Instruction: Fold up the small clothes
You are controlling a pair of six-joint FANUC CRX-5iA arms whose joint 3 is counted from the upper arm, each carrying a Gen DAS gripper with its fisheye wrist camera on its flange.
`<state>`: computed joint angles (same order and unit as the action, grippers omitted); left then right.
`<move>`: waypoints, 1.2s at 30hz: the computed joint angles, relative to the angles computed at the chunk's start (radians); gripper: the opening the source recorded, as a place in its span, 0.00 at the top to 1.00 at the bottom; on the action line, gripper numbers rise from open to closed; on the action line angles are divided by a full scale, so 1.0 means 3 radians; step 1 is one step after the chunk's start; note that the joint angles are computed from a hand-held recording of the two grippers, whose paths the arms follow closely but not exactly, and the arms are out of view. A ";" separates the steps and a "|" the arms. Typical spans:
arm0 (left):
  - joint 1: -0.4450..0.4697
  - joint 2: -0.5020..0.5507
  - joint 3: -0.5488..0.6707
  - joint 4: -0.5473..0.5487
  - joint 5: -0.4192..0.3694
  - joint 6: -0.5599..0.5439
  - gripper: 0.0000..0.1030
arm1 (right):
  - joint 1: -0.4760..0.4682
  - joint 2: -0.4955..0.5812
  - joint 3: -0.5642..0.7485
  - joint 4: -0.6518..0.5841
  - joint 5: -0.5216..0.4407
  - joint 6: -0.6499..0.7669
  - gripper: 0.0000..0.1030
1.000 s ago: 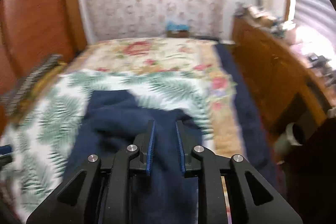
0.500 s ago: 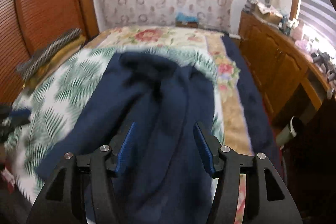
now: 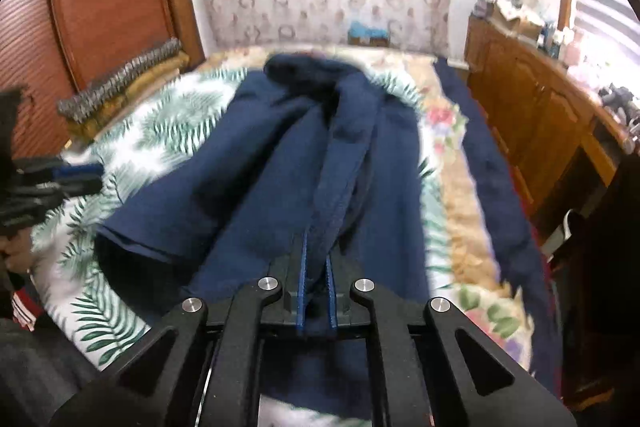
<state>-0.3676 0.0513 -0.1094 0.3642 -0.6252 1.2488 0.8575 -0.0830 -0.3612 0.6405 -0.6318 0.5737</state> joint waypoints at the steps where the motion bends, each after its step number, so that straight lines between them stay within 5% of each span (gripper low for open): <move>1: 0.0000 -0.0005 -0.0003 0.0005 0.0007 -0.0003 0.80 | 0.0004 -0.0058 -0.0027 0.0031 -0.0022 -0.0018 0.96; 11: 0.0022 0.0005 0.0037 -0.0007 0.0031 0.0033 0.80 | -0.0137 -0.0224 -0.0053 0.0002 -0.0672 0.0061 0.96; 12: 0.0014 0.0019 0.0068 -0.0041 0.0024 0.0057 0.80 | -0.0156 -0.0191 -0.0036 0.0007 -0.0698 0.0034 0.93; 14: 0.0004 0.0067 0.0139 -0.0078 0.0009 0.0070 0.80 | -0.0191 -0.0205 -0.0086 0.0088 -0.0574 -0.0054 0.71; 20: -0.0007 0.0268 0.0414 -0.0206 -0.0041 0.0201 0.80 | -0.0300 -0.0039 0.0042 0.0327 -0.0039 -0.0076 0.38; 26: -0.0004 0.0336 0.0484 -0.0214 -0.0055 0.0242 0.80 | -0.0369 0.0559 0.0703 -0.0033 0.0240 0.0664 0.35; 30: -0.0008 0.0314 0.0441 -0.0188 -0.0047 0.0209 0.80 | -0.0397 0.1065 0.1433 -0.0756 -0.0052 0.1600 0.35; 34: -0.0013 0.0298 0.0402 -0.0154 -0.0032 0.0173 0.80 | -0.0384 0.1374 0.1782 -0.0758 -0.0338 0.1881 0.35; 36: -0.0008 0.0295 0.0381 -0.0130 -0.0022 0.0167 0.80 | -0.0405 0.1446 0.1872 -0.0785 -0.0418 0.1963 0.46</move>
<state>-0.3701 0.1397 0.0050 0.3252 -0.6319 1.2988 0.7361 0.3509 0.2004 0.4049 -0.7573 1.1626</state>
